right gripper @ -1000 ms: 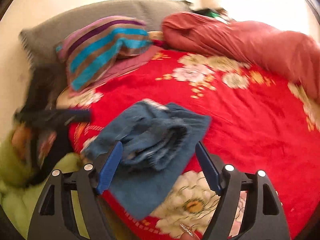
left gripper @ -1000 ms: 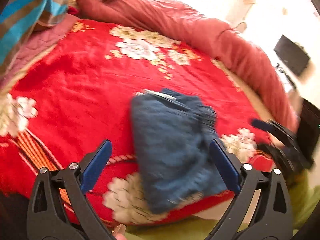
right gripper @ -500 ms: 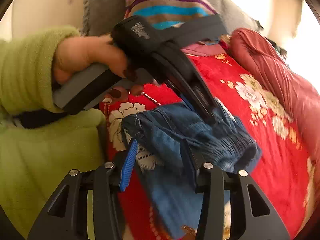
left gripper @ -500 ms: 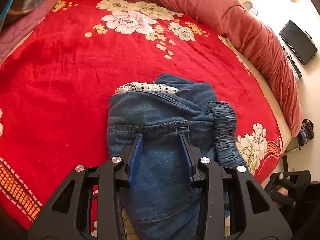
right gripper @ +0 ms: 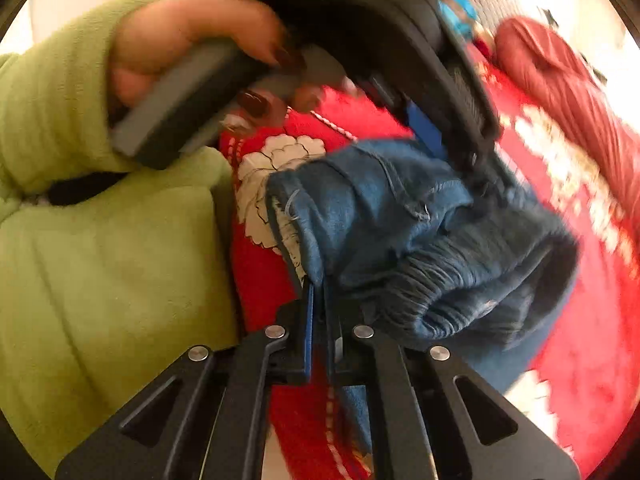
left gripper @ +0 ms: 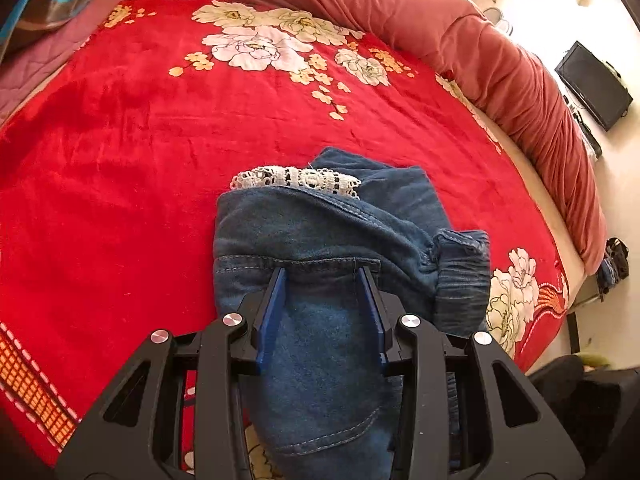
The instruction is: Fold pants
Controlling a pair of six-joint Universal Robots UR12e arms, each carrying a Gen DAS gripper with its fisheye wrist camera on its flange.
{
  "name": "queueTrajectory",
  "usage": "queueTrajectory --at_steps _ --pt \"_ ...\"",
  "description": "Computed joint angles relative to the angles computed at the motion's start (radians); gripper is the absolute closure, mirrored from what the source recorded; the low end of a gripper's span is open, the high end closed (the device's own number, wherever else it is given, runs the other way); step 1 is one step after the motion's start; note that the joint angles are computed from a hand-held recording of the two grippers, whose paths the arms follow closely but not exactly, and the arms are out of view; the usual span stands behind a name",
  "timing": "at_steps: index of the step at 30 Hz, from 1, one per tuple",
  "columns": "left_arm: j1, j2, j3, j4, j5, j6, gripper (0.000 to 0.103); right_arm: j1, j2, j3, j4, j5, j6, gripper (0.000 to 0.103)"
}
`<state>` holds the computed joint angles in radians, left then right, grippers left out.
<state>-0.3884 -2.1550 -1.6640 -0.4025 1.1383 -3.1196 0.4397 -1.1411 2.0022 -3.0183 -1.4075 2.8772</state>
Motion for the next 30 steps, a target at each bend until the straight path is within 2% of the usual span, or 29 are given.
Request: queueTrajectory --at_steps 6,10,15,17,22,24,26,30 --pt "-0.009 0.014 -0.017 0.033 0.032 0.006 0.074 -0.012 -0.036 0.028 -0.061 0.035 0.053 0.092" --pt "-0.015 0.023 -0.027 0.051 0.047 0.015 0.067 -0.017 -0.057 0.041 -0.093 0.053 0.076 0.087" --pt "-0.019 0.033 -0.037 0.068 0.061 0.018 0.067 -0.003 -0.082 0.061 -0.123 0.033 0.073 0.081" --pt "-0.020 0.038 -0.043 0.079 0.065 0.018 0.065 0.002 -0.096 0.074 -0.137 0.036 0.079 0.073" --pt "-0.024 0.053 -0.059 0.108 0.087 0.023 0.062 0.008 -0.110 0.083 -0.152 0.021 0.081 0.073" --pt "-0.024 0.058 -0.066 0.119 0.093 0.017 0.058 0.009 -0.118 0.090 -0.161 0.014 0.083 0.072" --pt "-0.024 0.063 -0.073 0.132 0.101 0.010 0.055 0.005 -0.123 0.095 -0.171 0.015 0.087 0.067" --pt "-0.021 0.072 -0.086 0.151 0.109 -0.002 0.050 0.004 -0.136 0.108 -0.199 -0.003 0.111 0.066"
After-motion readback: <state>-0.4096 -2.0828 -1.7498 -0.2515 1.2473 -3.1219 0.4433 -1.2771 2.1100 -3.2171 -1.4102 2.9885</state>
